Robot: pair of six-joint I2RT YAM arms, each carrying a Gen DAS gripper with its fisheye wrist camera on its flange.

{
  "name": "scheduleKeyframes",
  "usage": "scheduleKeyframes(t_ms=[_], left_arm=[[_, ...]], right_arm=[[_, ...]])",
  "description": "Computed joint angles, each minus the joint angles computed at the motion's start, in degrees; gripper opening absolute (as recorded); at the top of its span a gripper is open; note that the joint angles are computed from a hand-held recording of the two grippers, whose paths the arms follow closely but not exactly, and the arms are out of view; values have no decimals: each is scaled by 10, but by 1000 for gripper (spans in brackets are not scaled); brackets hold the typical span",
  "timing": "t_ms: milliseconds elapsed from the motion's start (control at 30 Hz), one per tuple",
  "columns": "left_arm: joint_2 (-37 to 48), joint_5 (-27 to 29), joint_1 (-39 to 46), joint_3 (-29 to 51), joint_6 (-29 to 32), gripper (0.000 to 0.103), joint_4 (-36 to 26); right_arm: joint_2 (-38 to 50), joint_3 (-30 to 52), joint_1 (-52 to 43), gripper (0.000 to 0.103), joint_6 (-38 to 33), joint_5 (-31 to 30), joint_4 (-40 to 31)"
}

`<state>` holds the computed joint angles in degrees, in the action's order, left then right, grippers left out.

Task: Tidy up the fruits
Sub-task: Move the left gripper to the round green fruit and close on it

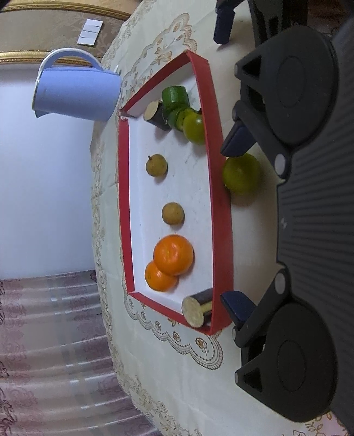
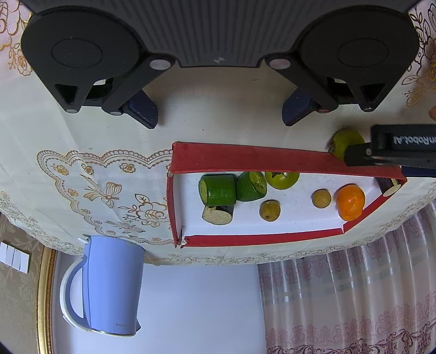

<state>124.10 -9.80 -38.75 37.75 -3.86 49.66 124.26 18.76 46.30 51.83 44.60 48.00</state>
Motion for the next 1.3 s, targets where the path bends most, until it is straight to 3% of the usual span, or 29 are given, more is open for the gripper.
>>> scheduleKeyframes(t_ms=[167, 300, 367, 467, 767, 833, 1067, 1233, 1300], left_arm=[[17, -23, -15, 9, 15, 103, 18], [9, 3, -9, 24, -1, 103, -21], [0, 26, -3, 12, -12, 103, -9], [-2, 1, -14, 11, -5, 103, -1], [15, 2, -8, 49, -34, 100, -71], [15, 11, -5, 50, -32, 90, -78], [25, 6, -7, 35, -14, 79, -53], [23, 17, -16, 19, 15, 35, -25], [25, 7, -23, 17, 25, 33, -18]], right_arm=[[0, 0, 0, 99, 0, 0, 1], [0, 0, 0, 99, 0, 0, 0], [0, 0, 0, 99, 0, 0, 1], [0, 0, 1, 99, 1, 0, 0], [-1, -1, 0, 99, 0, -1, 3], [-1, -1, 0, 99, 0, -1, 3], [0, -1, 0, 99, 0, -1, 3], [0, -2, 0, 99, 0, -1, 4], [-1, -2, 0, 99, 0, -2, 4]])
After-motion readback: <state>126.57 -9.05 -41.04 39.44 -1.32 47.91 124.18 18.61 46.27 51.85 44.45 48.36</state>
